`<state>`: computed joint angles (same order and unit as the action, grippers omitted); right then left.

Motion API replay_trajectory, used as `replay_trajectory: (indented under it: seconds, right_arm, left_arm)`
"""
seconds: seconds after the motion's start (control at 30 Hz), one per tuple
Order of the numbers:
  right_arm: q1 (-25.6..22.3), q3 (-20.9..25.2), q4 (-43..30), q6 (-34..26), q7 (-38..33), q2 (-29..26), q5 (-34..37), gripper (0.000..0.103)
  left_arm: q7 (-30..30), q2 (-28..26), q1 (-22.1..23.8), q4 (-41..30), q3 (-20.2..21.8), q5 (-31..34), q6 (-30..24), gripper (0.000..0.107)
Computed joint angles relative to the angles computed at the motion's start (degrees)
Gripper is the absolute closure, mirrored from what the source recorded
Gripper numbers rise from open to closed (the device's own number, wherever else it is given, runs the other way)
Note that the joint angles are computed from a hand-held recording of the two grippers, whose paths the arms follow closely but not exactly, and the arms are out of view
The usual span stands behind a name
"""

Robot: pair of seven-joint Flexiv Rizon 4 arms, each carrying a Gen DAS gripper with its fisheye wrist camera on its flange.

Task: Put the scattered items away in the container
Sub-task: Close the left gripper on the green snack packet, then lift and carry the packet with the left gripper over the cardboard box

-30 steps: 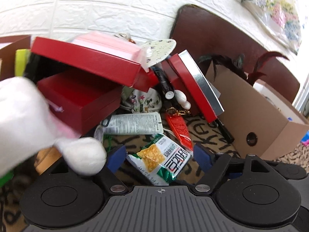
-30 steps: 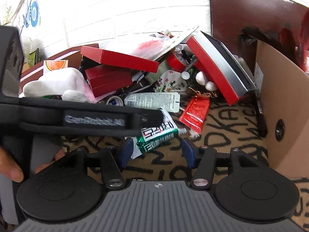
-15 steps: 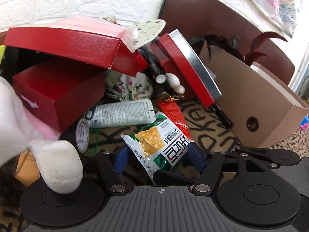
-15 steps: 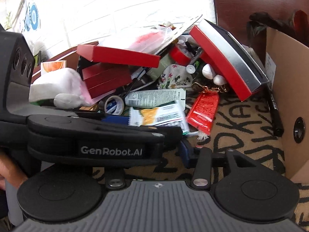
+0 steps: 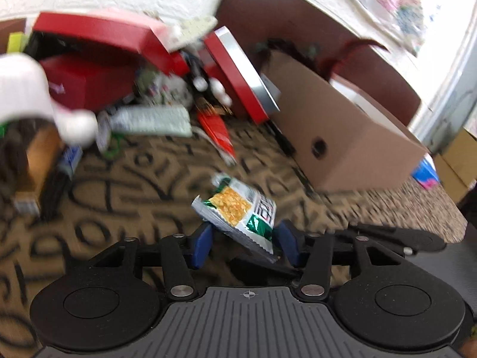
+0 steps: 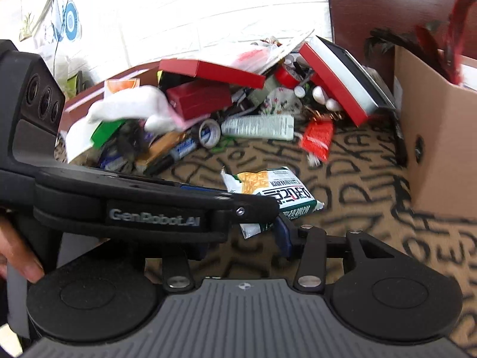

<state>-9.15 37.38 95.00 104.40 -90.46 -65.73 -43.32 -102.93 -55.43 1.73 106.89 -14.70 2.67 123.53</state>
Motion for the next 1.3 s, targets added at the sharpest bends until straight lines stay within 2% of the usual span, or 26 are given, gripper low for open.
replay_trajectory:
  seconds: [0.13, 0.23, 0.3, 0.37, 0.43, 0.53, 0.67, 0.77, 0.87, 1.13, 1.3]
  right_arm:
    - [3.8, -8.7, 5.4, 6.4, 1.6, 5.4, 4.2, 0.045]
    - [4.0, -10.6, 6.5, 8.6, 4.1, 6.3, 4.1, 0.040]
    - [5.4, -12.6, 6.3, 10.3, 5.0, 6.7, 4.0, 0.040]
    - [6.0, -13.5, 5.5, 11.0, 6.1, 6.4, 2.8, 0.038]
    - [6.0, -13.4, 4.0, 10.8, 7.7, 5.5, 0.4, 0.038]
    - [6.3, -13.9, 1.9, 10.2, 9.9, 4.4, -2.9, 0.038]
    - [4.7, -11.7, -1.4, 7.4, 13.8, 1.8, -8.0, 0.038]
    - [3.8, -10.0, -3.1, 5.7, 14.9, 0.2, -10.0, 0.038]
    - [1.3, -5.9, -4.1, 2.7, 14.1, -1.7, -12.1, 0.039]
    - [-0.5, 0.0, -5.5, -2.0, 8.6, -4.3, -8.6, 0.040]
    - [0.0, -0.8, -3.5, 0.0, 5.6, -2.6, -4.2, 0.055]
  left_arm:
    - [0.1, 1.4, -3.6, 3.2, 2.7, -2.4, 2.3, 0.025]
    - [0.4, 2.3, -6.3, 4.4, 5.4, -5.7, 4.2, 0.022]
    - [0.2, 2.5, -5.9, 4.0, 5.3, -6.3, 4.2, 0.022]
    - [0.0, 2.4, -3.5, 2.7, 3.4, -4.0, 3.3, 0.022]
    - [1.2, 1.9, -1.2, 0.4, 1.6, -0.7, 0.5, 0.022]
    - [4.1, 1.4, -0.5, -2.8, 0.7, 0.5, -4.7, 0.022]
    - [6.9, 0.0, 2.3, -5.4, -3.0, 2.1, -8.6, 0.022]
    - [8.1, -0.4, 2.7, -6.0, -3.9, 1.3, -10.2, 0.024]
    - [9.0, -1.1, 4.5, -5.9, -6.1, 1.6, -11.0, 0.026]
    - [9.9, -1.0, 2.2, -6.3, -3.9, -1.6, -10.8, 0.028]
    - [9.9, 0.2, 0.9, -5.0, -2.7, -3.0, -10.5, 0.039]
